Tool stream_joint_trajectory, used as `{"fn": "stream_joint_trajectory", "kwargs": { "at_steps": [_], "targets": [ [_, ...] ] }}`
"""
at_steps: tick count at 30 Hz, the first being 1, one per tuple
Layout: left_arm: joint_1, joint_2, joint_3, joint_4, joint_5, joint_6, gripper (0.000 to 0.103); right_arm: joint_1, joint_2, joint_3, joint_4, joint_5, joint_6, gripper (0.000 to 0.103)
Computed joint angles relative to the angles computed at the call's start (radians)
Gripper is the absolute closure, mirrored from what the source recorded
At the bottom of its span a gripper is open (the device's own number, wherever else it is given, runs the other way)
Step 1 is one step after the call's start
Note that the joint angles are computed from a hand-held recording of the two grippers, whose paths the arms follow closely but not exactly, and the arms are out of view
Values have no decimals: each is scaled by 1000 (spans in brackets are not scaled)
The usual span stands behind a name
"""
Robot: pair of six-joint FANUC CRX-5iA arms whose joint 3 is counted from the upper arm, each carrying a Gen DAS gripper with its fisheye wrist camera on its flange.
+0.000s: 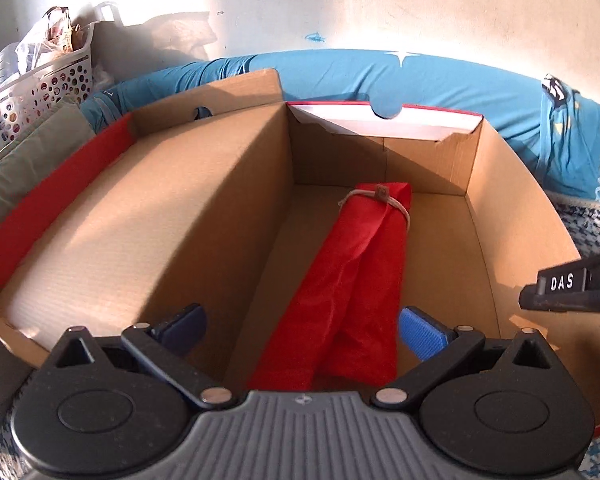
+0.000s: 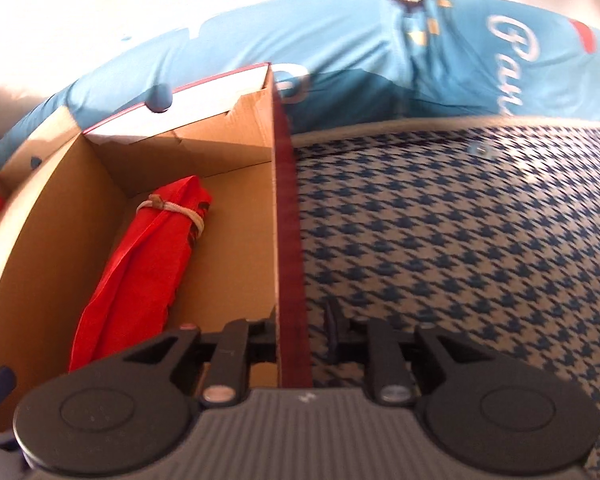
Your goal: Fold shopping bag
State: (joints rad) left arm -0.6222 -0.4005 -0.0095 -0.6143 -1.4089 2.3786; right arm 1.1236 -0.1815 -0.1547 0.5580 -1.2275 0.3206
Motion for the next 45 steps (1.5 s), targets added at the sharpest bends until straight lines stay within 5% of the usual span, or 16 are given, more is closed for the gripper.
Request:
{"fn": "stream_joint_trajectory", "kwargs": {
  "at_steps": [4,8,10,19,23,30,37,45],
  "targets": [
    [-63,14,26,-52,0,62,0,30,-33,-54,80,18,-18,81],
    [-118,48,62,-97,-55,67,0,48,-85,-101,157,77,34,37],
    [-120,48,62,-82,-47,59,0,59,-123,-125,180,110,107,24],
    [-215,85,105,-129,-87,65,0,42,-210,-106,127,146,353,22],
    [-255,101,120,-152,-108,42,0,67,-231,-102,128,109,374,3],
    [-313,108,123,-172,-144,59,0,80,-266,-91,85,58,374,1],
    [-373,106,134,-226,-180,189,0,82,-284,-86,85,45,386,0],
    [-418,158,171,-308,-284,150,0,4,-246,-19,-62,168,553,1]
  ]
}}
